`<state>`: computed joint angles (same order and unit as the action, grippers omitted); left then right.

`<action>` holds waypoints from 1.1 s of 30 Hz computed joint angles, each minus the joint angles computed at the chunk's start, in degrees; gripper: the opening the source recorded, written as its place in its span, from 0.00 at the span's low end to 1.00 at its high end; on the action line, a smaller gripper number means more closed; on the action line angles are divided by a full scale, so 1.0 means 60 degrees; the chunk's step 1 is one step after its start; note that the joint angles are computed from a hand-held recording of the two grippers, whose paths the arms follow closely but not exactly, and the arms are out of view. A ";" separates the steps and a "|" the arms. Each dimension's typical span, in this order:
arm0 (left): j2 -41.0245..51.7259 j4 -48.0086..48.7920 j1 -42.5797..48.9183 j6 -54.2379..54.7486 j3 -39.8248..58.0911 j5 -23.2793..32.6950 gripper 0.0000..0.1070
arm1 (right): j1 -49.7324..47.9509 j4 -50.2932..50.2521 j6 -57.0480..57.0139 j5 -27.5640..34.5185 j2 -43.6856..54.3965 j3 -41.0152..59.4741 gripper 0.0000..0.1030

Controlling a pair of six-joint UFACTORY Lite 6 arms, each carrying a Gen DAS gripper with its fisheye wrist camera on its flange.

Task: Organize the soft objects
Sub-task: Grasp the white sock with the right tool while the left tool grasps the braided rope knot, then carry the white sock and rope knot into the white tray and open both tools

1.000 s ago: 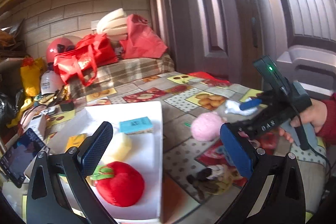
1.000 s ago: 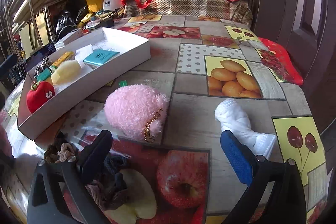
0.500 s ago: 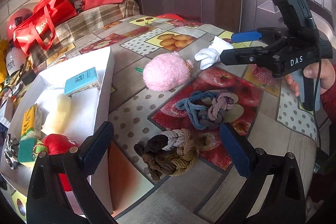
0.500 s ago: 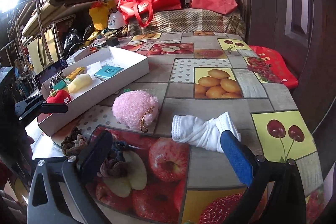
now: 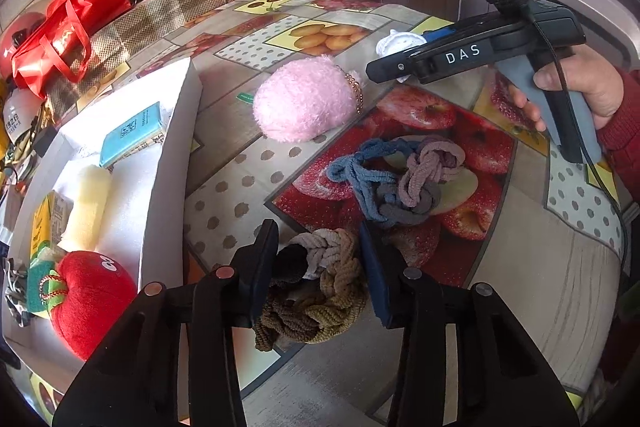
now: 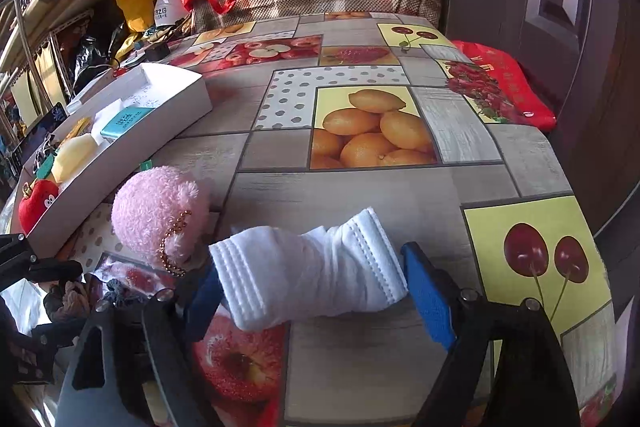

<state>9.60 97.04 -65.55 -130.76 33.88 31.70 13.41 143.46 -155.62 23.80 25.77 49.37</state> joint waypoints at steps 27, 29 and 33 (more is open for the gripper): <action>-0.2790 -0.0116 -0.3182 -0.2891 -0.2728 0.5087 0.29 | 0.0811 0.3801 -0.1850 0.5999 -0.4694 -0.5998 0.53; -0.3032 -0.0081 -0.3190 -0.3050 -0.2917 0.5122 0.29 | 0.1294 0.4462 -0.2227 0.6288 -0.4861 -0.6251 0.54; -0.3220 -0.0022 -0.3134 -0.3330 -0.3134 0.5238 0.29 | 0.2009 0.5169 -0.2459 0.6573 -0.4959 -0.6444 0.54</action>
